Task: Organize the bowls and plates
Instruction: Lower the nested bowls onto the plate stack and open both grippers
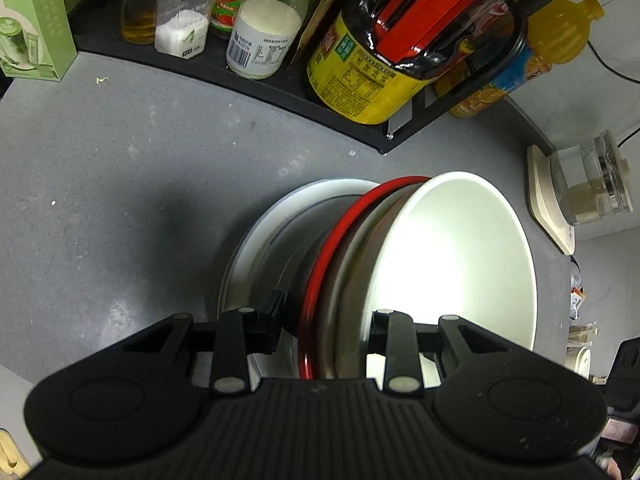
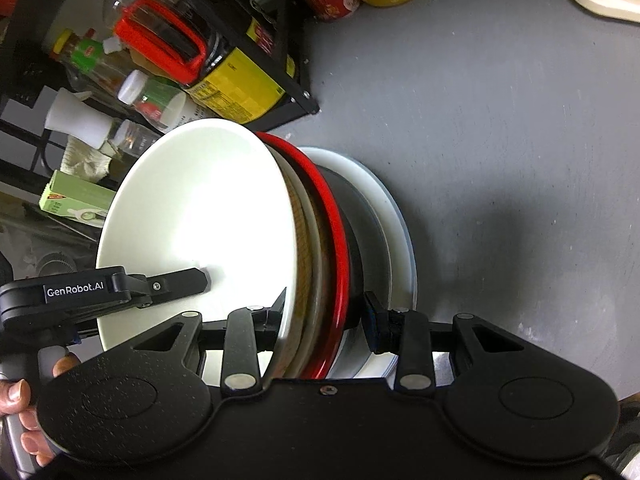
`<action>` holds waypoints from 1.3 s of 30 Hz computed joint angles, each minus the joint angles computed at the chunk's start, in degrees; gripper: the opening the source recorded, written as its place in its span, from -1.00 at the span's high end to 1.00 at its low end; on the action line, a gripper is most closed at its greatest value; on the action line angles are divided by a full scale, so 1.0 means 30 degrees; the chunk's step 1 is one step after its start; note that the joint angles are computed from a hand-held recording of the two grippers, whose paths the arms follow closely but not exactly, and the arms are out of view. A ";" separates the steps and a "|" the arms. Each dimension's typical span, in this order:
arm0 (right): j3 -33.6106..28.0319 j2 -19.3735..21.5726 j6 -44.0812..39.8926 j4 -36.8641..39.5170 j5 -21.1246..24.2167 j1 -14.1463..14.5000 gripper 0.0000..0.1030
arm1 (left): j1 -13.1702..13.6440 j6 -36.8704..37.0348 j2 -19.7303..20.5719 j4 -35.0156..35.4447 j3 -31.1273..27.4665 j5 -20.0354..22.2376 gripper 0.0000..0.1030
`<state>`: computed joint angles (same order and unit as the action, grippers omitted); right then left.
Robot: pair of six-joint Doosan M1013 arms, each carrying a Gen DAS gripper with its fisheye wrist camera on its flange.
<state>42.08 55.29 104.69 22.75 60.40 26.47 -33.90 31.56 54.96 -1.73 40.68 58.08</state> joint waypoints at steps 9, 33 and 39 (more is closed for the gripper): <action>0.0457 -0.0164 0.0394 -0.0060 -0.0547 0.0087 0.32 | 0.0184 0.0245 -0.0105 -0.0856 0.0662 -0.0575 0.39; 0.3160 -0.1998 0.0275 -0.0439 -0.4272 0.0338 -0.15 | -0.0040 0.1221 -0.1113 0.0814 0.1616 -0.1959 0.01; 0.4432 -0.2940 0.0342 -0.1698 -0.5795 0.0471 -0.47 | -0.0271 0.1006 -0.1223 0.2213 0.1416 -0.1874 -0.23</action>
